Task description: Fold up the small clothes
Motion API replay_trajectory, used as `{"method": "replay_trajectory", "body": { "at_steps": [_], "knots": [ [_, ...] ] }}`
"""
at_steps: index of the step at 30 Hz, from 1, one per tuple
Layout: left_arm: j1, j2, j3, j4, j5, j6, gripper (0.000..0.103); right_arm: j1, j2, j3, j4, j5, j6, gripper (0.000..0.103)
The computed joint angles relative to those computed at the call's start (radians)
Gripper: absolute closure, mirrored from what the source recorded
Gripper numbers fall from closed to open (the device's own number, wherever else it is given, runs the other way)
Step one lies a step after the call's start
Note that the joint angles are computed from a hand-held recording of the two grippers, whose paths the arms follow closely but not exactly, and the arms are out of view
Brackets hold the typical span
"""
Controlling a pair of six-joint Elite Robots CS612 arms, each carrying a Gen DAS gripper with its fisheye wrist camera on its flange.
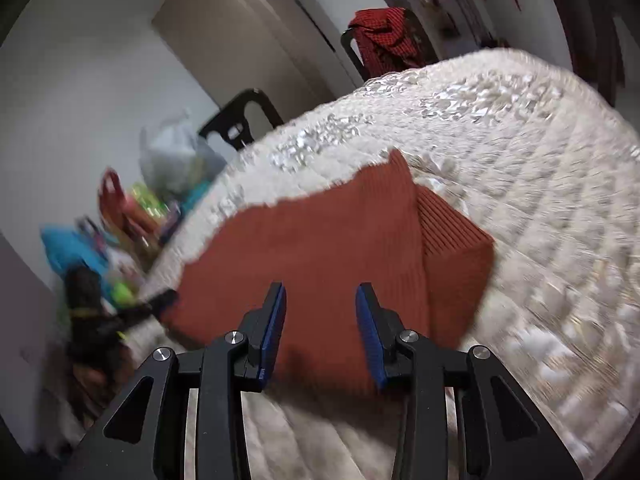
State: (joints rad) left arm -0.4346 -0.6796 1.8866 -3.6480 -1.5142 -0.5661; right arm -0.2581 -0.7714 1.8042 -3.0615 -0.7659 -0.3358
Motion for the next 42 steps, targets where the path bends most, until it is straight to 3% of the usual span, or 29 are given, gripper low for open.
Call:
{"method": "replay_trajectory", "body": {
  "at_steps": [2,4,10,14,19,27,33,39,42],
  "knots": [
    [-0.006,-0.009,0.011,0.011,0.008,0.016,0.064,0.005,-0.008,0.021,-0.007,-0.103,-0.058,0.067],
    [-0.018,-0.020,0.021,0.039,0.034,0.045,0.064,-0.003,-0.015,0.033,-0.014,-0.109,-0.052,0.068],
    [-0.058,-0.049,0.029,0.085,0.120,0.098,0.064,0.039,-0.042,0.070,-0.115,-0.292,-0.101,0.068],
    [-0.084,-0.044,0.001,0.087,0.125,0.143,0.064,0.061,-0.050,0.082,-0.132,-0.245,-0.135,0.068],
    [-0.091,-0.017,-0.053,0.186,0.079,0.130,0.063,0.106,-0.031,0.067,-0.095,-0.313,-0.198,0.068],
    [-0.103,-0.037,-0.017,0.179,0.100,0.132,0.063,0.097,-0.046,0.098,-0.155,-0.335,-0.199,0.068],
    [-0.111,-0.045,-0.016,0.168,0.182,0.112,0.063,0.084,-0.052,0.108,-0.199,-0.276,-0.132,0.068],
    [-0.113,-0.053,0.009,0.197,0.324,0.043,0.063,0.100,-0.048,0.095,-0.112,-0.154,-0.192,0.075],
    [-0.101,-0.053,0.016,0.227,0.304,0.020,0.063,0.124,-0.035,0.063,-0.024,-0.221,-0.202,0.076]
  ]
}}
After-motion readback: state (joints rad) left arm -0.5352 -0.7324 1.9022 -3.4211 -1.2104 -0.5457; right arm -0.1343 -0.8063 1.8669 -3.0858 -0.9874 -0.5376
